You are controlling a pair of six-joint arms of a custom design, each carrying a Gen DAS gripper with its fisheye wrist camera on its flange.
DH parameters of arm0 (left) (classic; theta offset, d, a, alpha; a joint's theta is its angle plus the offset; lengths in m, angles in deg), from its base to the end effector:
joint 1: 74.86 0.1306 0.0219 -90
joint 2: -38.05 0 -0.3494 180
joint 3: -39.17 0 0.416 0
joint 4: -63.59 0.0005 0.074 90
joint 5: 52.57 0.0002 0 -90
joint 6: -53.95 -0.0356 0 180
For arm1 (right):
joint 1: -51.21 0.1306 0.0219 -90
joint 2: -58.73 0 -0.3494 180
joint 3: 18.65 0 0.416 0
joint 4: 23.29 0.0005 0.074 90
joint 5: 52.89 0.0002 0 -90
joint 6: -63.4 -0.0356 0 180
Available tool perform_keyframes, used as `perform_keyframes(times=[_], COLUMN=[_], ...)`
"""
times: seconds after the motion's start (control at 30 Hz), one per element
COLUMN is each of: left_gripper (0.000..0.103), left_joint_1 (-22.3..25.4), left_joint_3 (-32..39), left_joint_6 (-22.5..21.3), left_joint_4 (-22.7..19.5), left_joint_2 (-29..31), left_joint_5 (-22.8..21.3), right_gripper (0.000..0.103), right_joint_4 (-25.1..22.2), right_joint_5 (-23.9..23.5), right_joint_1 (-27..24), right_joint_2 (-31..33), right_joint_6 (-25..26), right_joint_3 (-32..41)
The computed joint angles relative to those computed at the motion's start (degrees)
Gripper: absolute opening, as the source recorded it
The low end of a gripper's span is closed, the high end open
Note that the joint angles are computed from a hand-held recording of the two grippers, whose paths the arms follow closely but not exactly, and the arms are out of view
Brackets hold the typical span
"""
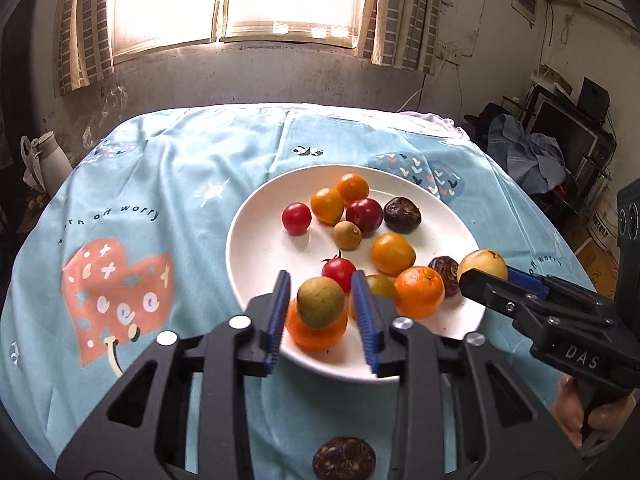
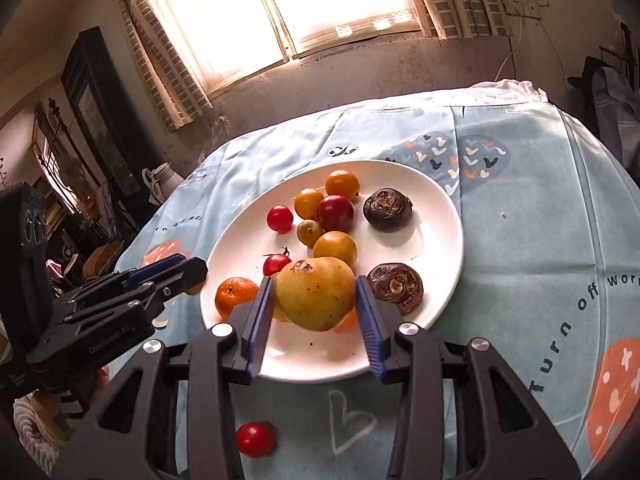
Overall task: Organize fruits
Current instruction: 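Carry both fruits over the white plate and open both grippers, then grasp the last dark brown fruit with the left gripper while the right gripper grasps a red tomato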
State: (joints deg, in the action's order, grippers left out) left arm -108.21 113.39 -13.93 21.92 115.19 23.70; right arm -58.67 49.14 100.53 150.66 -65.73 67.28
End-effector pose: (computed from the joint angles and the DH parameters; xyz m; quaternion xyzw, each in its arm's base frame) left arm 0.3692 -0.2335 0.3737 0.0437 0.9160 -0.0807 0.3905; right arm 0.3508 0.3959 0.3642 -0.0375 0.9066 0.2171 0.3600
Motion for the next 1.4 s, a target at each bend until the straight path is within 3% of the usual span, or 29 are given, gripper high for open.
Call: perform_keyframes(times=[0.03,0.07,0.27,0.43,0.63,0.8,0.83,0.93,1.13,1.27,1.4], left_gripper=[0.061,0.064,0.067,0.067,0.067,0.067,0.066,0.048,0.044,0.044,0.044], left_joint_1=[-0.18,-0.46,-2.18,-5.91,-10.55,-11.47,-11.21,-10.43,-8.18,-9.02,-7.24], left_joint_3=[0.02,-0.43,-7.41,-12.60,-14.65,-14.90,-14.86,-14.44,-15.09,-16.01,-17.01], left_joint_6=[0.87,1.25,2.20,2.23,-1.78,-4.56,-4.91,-6.11,-5.91,-5.18,-2.36], left_joint_4=[0.51,1.21,0.39,-2.36,-3.34,-2.28,-2.24,-2.37,-2.40,-3.13,-3.68], left_joint_2=[0.55,0.48,-7.30,-12.90,-13.22,-11.83,-11.39,-9.81,-10.57,-13.08,-16.19], left_joint_5=[-1.46,-2.61,-2.64,-5.67,-8.61,-7.90,-6.88,-3.55,1.24,-3.79,-5.80], right_gripper=[0.068,0.068,0.068,0.068,0.068,0.068,0.068,0.068,0.068,0.068,0.068], right_joint_4=[0.22,1.67,2.29,0.21,-2.07,-2.44,-2.54,-2.68,-2.56,-3.03,-5.75], right_joint_5=[0.66,1.05,-1.17,0.95,2.62,1.94,1.95,2.05,1.50,0.14,0.54], right_joint_1=[-0.20,-0.26,0.61,4.59,7.16,6.71,6.65,6.57,6.59,7.12,8.63], right_joint_2=[-0.25,-1.52,-6.95,-8.93,-7.19,-6.90,-6.84,-6.89,-7.00,-5.78,-2.27], right_joint_6=[-0.82,-1.36,-2.24,-0.90,2.38,2.62,2.52,2.37,2.40,3.40,6.19], right_joint_3=[-0.51,-2.14,-6.78,-8.98,-7.59,-7.41,-7.38,-7.42,-7.59,-6.73,-3.95])
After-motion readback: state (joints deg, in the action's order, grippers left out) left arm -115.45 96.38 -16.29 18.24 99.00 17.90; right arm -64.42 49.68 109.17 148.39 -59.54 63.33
